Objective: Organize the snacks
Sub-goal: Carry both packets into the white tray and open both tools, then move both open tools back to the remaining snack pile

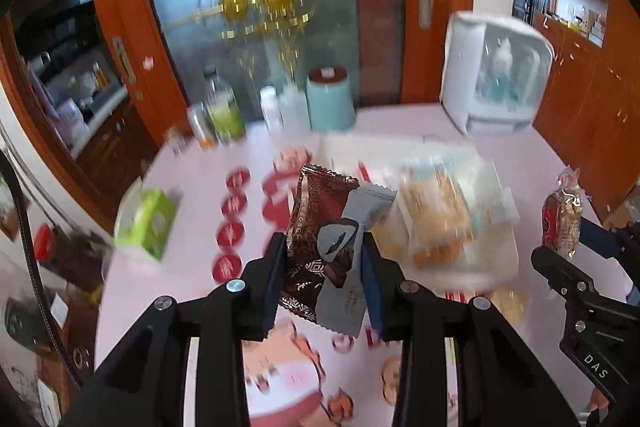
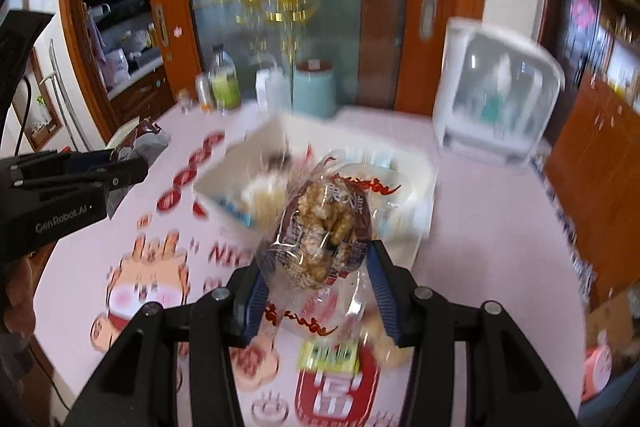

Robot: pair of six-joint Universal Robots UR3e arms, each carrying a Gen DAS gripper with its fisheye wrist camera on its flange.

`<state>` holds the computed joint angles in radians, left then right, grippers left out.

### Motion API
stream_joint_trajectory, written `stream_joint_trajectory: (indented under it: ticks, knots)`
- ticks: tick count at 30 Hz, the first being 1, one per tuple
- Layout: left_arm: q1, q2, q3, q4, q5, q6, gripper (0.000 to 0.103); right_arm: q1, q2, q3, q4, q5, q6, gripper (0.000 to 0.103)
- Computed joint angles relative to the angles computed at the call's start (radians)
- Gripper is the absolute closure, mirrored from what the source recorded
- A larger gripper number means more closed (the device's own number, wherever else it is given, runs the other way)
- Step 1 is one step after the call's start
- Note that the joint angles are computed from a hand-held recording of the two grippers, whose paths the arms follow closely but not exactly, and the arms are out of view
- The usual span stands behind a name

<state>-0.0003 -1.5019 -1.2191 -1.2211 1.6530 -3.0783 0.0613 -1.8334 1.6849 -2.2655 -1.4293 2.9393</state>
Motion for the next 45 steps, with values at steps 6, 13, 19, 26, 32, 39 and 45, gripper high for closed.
stream_joint_trajectory:
  ticks: [6, 13, 19, 26, 32, 39, 45]
  knots:
    - [0.010, -0.250, 0.390, -0.079, 0.016, 0.029, 0.068, 0.057, 0.226, -0.261, -0.055, -0.080, 0.059, 0.055]
    - [0.046, -0.519, 0.771, -0.243, -0.019, 0.019, 0.068, 0.097, 0.437, -0.472, -0.032, -0.117, 0.138, 0.054]
    - [0.035, -0.683, 0.927, -0.324, -0.018, 0.028, 0.062, 0.137, 0.587, -0.594, 0.044, -0.118, 0.141, 0.053]
    - [0.052, -0.596, 0.641, -0.174, -0.046, 0.050, 0.013, 0.124, 0.657, -0.635, 0.123, 0.010, 0.137, 0.049]
    - [0.090, -0.531, 0.524, -0.136, -0.084, 0.018, 0.013, 0.123, 0.641, -0.611, 0.102, 0.013, 0.145, 0.035]
    - [0.086, -0.442, 0.422, -0.085, -0.062, 0.011, 0.013, 0.104, 0.589, -0.568, 0.100, 0.038, 0.147, 0.035]
    - [0.076, -0.349, 0.356, -0.066, -0.071, 0.013, 0.013, 0.088, 0.510, -0.498, 0.104, 0.051, 0.138, 0.035]
